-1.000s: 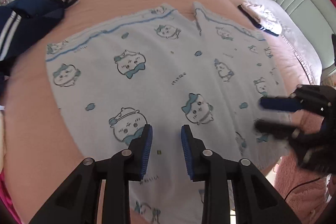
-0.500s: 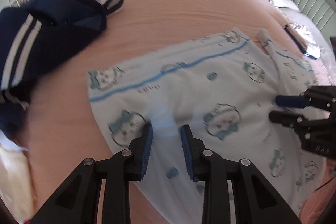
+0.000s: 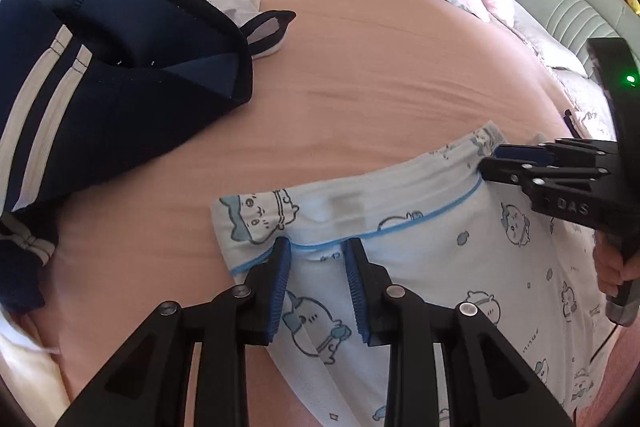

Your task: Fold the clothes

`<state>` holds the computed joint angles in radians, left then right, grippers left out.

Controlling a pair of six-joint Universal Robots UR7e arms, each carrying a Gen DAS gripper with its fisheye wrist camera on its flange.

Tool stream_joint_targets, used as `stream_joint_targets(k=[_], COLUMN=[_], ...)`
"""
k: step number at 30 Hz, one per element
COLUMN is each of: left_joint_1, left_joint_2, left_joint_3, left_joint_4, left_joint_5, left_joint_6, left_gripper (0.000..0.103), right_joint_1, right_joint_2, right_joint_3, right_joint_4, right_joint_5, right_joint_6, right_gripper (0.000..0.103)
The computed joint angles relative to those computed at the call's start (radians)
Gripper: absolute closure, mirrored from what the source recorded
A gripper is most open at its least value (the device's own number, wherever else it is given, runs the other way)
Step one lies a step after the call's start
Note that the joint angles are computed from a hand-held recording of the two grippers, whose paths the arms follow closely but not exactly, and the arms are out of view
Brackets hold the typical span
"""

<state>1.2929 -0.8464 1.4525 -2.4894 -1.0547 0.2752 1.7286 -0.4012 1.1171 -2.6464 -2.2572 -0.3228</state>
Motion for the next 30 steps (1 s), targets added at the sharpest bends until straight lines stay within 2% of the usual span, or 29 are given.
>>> stream_joint_targets(k=[2, 5, 8, 12, 15, 18, 19, 21, 23, 25, 26, 28, 30], left_joint_1=[0.016, 0.017, 0.008, 0.008, 0.016, 0.015, 0.023, 0.046, 0.042, 0.017, 0.009, 0.005, 0.010], left_joint_2=[-0.008, -0.039, -0.075, -0.062, -0.060, -0.048, -0.047, -0.054, -0.051, -0.036, -0.022, -0.002, -0.001], left_joint_3=[-0.015, -0.025, -0.014, -0.021, -0.023, -0.039, -0.049, -0.066, -0.056, -0.031, -0.029, -0.036, -0.057], left_joint_4=[0.018, 0.079, 0.147, 0.215, 0.184, 0.094, 0.079, 0.072, 0.060, 0.032, 0.021, -0.004, -0.006], left_joint_5=[-0.050, -0.065, -0.076, -0.006, 0.016, 0.115, 0.096, -0.032, -0.095, -0.046, 0.001, 0.076, 0.100], left_joint_6=[-0.029, -0.073, -0.006, 0.014, 0.000, -0.027, -0.044, -0.062, 0.000, 0.080, 0.102, 0.115, 0.049], left_gripper=[0.077, 0.077, 0.072, 0.070, 0.069, 0.069, 0.069, 0.069, 0.069, 0.069, 0.069, 0.066, 0.066], right_joint_1=[-0.005, -0.003, 0.013, 0.034, 0.035, 0.022, 0.019, 0.017, 0.008, 0.003, 0.002, 0.006, 0.012], right_joint_2=[0.018, -0.008, -0.059, -0.043, 0.000, 0.009, 0.015, 0.032, 0.029, 0.014, 0.006, 0.006, 0.024], right_joint_3=[-0.038, -0.028, 0.054, 0.030, 0.015, 0.003, -0.009, -0.038, -0.061, -0.057, -0.045, -0.041, -0.059], right_joint_4=[-0.014, 0.015, -0.015, 0.134, 0.116, 0.052, 0.037, -0.003, 0.032, 0.067, 0.062, 0.055, 0.066], right_joint_5=[0.010, 0.044, 0.108, 0.126, 0.063, 0.092, 0.093, 0.066, 0.100, 0.150, 0.145, 0.088, 0.034], right_joint_6=[0.001, 0.076, 0.042, -0.003, -0.026, 0.001, 0.015, 0.034, 0.080, 0.098, 0.079, 0.035, 0.041], right_gripper=[0.072, 0.072, 0.072, 0.072, 0.072, 0.072, 0.072, 0.072, 0.072, 0.072, 0.072, 0.072, 0.072])
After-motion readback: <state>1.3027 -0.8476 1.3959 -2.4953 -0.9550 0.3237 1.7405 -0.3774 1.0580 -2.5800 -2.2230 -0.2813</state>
